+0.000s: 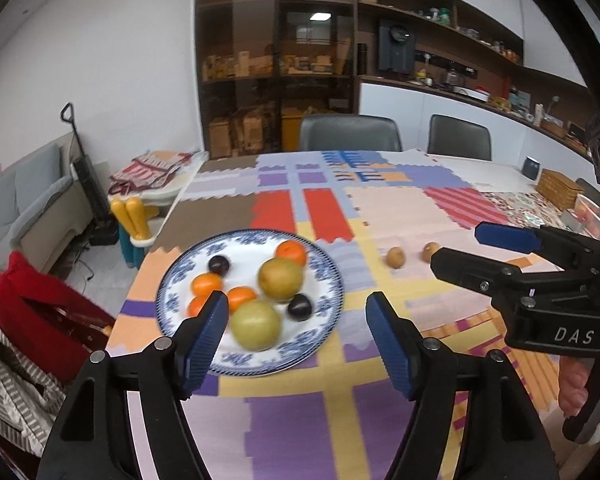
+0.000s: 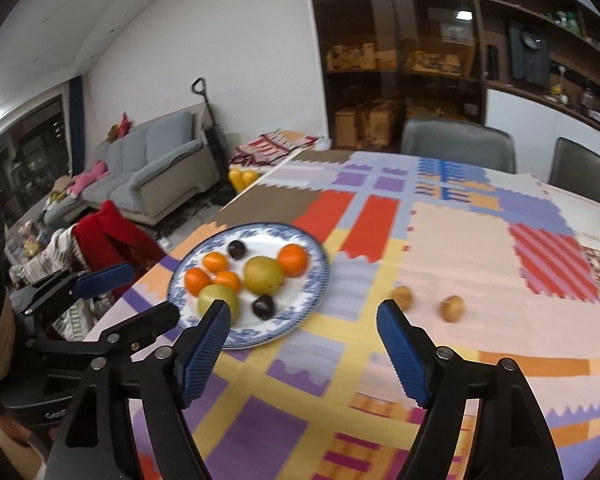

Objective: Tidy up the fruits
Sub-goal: 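Move both open tools toward the two small brown fruits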

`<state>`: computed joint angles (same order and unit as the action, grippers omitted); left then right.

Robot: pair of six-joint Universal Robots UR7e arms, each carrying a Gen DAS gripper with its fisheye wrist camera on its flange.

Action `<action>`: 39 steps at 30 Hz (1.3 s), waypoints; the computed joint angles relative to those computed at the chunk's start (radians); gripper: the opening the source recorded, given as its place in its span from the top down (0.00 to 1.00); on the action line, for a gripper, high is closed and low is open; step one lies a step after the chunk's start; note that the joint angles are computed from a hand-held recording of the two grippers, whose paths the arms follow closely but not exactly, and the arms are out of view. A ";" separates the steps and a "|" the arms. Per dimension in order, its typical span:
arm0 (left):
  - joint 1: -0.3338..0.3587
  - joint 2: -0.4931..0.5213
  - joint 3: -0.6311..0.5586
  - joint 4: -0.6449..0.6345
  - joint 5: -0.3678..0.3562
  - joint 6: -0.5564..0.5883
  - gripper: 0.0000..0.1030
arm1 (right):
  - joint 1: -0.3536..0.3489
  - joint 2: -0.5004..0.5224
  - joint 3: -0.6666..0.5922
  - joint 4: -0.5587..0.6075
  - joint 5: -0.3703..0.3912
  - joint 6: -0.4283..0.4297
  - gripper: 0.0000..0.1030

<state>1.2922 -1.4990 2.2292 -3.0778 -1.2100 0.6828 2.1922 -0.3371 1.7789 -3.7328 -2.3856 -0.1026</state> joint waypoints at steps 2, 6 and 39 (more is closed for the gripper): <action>-0.018 0.004 0.010 -0.008 -0.002 0.005 0.30 | 0.003 -0.009 0.019 -0.036 -0.028 -0.010 0.26; -0.047 0.027 0.018 -0.028 -0.007 0.011 0.30 | 0.002 -0.032 0.055 -0.090 -0.074 -0.020 0.26; -0.057 0.393 -0.174 0.051 -0.042 0.090 0.48 | -0.242 -0.136 0.161 -0.059 0.048 -0.256 0.43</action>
